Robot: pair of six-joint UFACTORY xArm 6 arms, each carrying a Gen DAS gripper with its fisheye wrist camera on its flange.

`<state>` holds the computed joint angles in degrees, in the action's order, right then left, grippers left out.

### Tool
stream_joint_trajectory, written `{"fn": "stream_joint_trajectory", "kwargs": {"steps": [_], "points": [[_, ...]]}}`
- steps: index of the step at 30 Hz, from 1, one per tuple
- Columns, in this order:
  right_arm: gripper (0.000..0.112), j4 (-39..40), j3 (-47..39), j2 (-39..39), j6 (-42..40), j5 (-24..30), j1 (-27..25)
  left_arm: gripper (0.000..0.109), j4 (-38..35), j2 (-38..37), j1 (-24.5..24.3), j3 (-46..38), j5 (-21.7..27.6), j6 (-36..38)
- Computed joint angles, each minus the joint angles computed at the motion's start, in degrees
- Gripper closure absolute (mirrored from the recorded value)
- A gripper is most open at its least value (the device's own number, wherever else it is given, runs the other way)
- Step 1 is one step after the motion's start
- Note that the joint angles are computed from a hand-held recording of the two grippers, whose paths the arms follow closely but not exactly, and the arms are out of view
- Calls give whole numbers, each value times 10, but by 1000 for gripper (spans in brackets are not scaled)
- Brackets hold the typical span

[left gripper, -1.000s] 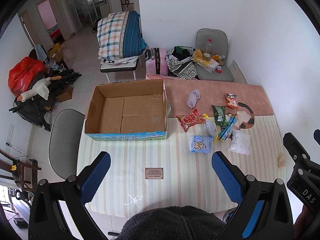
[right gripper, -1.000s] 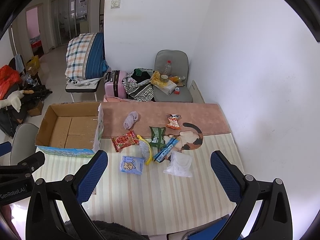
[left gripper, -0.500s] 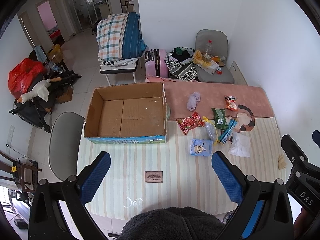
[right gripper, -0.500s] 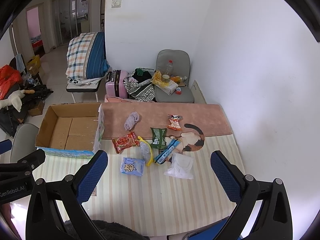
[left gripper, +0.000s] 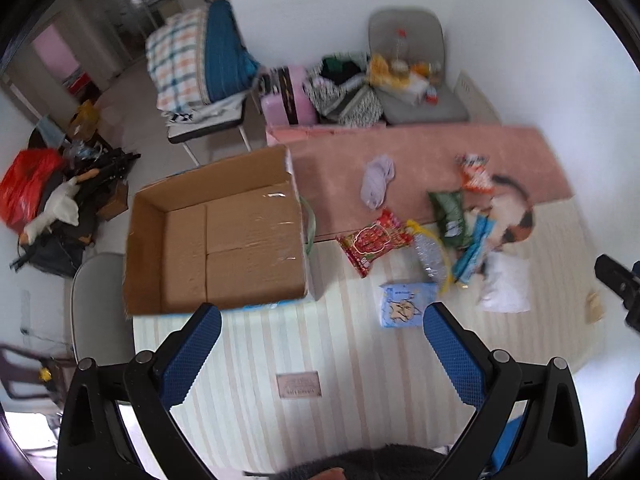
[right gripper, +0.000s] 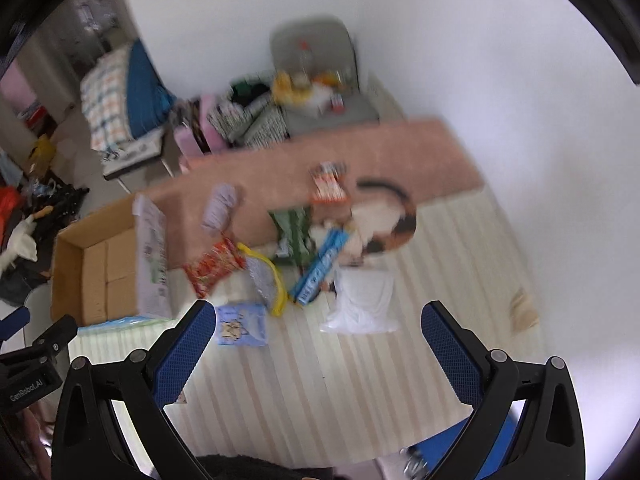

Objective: Organize soft objects
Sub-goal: 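Grasp the red snack bag with the left tool while the right tool grasps the white tissue pack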

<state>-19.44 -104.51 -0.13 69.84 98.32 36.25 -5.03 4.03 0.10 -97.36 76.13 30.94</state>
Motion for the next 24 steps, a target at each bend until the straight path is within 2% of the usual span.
{"fn": "stream_joint_trajectory", "kwargs": {"steps": [5, 10, 13, 18, 21, 24], "points": [[9, 107, 201, -50, -51, -108, -125, 6, 50, 117, -66, -54, -2, 9], [9, 172, 308, -33, -127, -185, -206, 6, 116, 225, -119, -108, 3, 35], [9, 218, 335, -8, -177, -215, -230, 6, 145, 281, -142, -141, 10, 52], [9, 243, 356, 19, -223, -240, -239, 6, 204, 338, -170, -152, 9, 96], [9, 245, 363, 25, -229, -240, -243, 6, 245, 362, -180, -151, 7, 95], [9, 257, 373, 30, -244, -245, -250, 6, 255, 387, -182, -167, 18, 90]]}}
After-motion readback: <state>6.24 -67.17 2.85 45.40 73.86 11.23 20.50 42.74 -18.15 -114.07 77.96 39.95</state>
